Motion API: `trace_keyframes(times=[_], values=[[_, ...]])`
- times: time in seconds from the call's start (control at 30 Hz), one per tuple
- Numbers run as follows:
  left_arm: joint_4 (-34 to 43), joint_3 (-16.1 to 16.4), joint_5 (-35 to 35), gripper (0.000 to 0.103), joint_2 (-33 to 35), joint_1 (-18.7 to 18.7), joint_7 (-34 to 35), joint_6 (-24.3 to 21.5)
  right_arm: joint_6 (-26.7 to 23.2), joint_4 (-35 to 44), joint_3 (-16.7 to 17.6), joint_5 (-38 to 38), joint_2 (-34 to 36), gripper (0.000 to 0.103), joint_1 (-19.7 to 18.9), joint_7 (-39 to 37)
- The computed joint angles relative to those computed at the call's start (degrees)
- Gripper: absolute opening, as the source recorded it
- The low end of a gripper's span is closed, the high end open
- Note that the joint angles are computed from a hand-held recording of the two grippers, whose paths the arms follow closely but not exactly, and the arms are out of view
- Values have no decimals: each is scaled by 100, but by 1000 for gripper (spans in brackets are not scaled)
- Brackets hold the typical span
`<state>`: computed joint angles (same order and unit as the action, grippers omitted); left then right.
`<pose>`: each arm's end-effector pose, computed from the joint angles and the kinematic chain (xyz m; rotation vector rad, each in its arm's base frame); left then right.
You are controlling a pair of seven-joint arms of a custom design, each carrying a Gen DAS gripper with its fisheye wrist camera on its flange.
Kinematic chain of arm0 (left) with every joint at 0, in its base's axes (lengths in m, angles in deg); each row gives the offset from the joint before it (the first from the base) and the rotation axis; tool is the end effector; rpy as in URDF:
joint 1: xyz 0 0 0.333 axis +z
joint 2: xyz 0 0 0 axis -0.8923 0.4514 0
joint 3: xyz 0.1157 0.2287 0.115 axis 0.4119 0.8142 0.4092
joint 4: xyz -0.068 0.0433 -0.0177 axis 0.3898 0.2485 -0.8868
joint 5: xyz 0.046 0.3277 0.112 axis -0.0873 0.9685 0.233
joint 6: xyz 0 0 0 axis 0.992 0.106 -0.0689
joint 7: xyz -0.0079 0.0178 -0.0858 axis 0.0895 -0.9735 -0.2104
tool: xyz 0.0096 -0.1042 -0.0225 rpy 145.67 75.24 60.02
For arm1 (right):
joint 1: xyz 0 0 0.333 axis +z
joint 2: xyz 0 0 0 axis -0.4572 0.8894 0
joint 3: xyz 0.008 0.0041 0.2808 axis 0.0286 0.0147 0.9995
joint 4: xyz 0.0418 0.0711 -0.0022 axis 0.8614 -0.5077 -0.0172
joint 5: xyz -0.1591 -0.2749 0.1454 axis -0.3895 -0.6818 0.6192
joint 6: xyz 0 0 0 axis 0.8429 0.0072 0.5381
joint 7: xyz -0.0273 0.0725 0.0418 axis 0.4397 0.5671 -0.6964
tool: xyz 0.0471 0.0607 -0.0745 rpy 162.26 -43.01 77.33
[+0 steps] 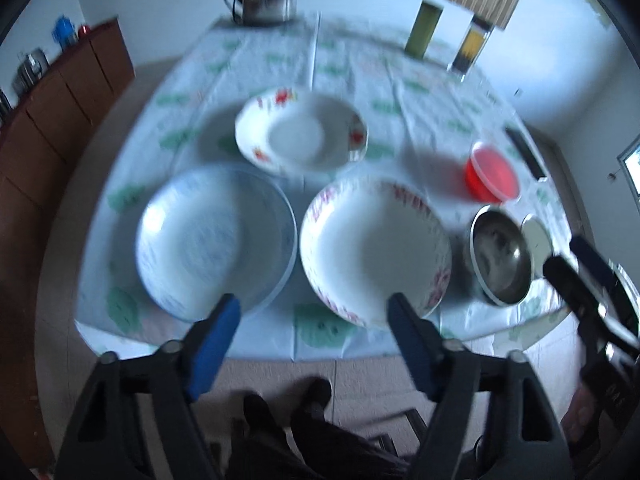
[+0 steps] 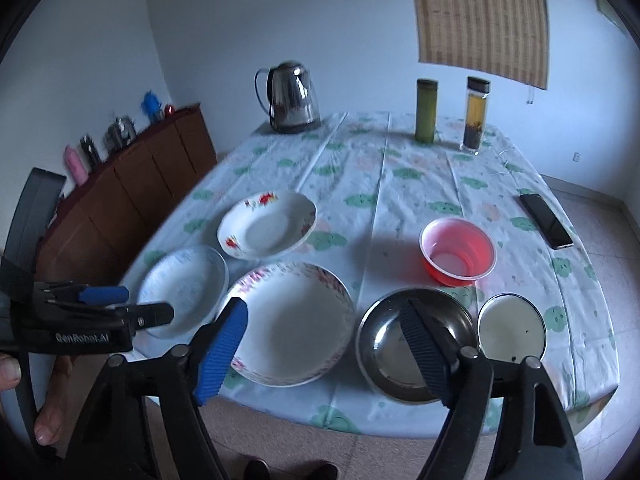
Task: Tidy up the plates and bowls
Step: 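Move both grippers to the pink-floral deep plate rim and close on it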
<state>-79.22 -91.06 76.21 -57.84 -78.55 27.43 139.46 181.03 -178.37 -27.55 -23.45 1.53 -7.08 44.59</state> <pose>0.5007 -0.2824 0.4357 -2.2520 1.8467 -0.4702 0.5109 0.2070 0.4428 -1.9682 1.3818 -0.4337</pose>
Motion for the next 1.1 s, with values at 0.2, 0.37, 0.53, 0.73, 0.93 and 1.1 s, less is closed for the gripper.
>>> trace_keyframes(times=[0.2, 0.37, 0.53, 0.73, 0.93, 1.1], values=[[151, -73, -445, 59, 409, 19, -38, -315, -486, 750, -26, 272, 764, 77, -102, -734], [309, -70, -406, 52, 677, -11, -170, -300, -923, 1566, -269, -172, 1488, 77, 41, -638], [531, -94, -493, 45, 976, 47, -120, -284, -1655, 2508, -451, -595, 2174, 66, 158, -507], [624, -175, -774, 39, 1211, 188, 40, -120, -2401, 3464, -618, -1074, 2811, 60, 299, -308], [734, -285, -1055, 37, 1384, 296, 270, -29, -3137, 4263, -706, -1388, 3309, 53, 336, -73], [876, -272, -1117, 37, 1528, 336, 390, -53, -3795, 4959, -696, -1516, 3720, 53, 310, -5]])
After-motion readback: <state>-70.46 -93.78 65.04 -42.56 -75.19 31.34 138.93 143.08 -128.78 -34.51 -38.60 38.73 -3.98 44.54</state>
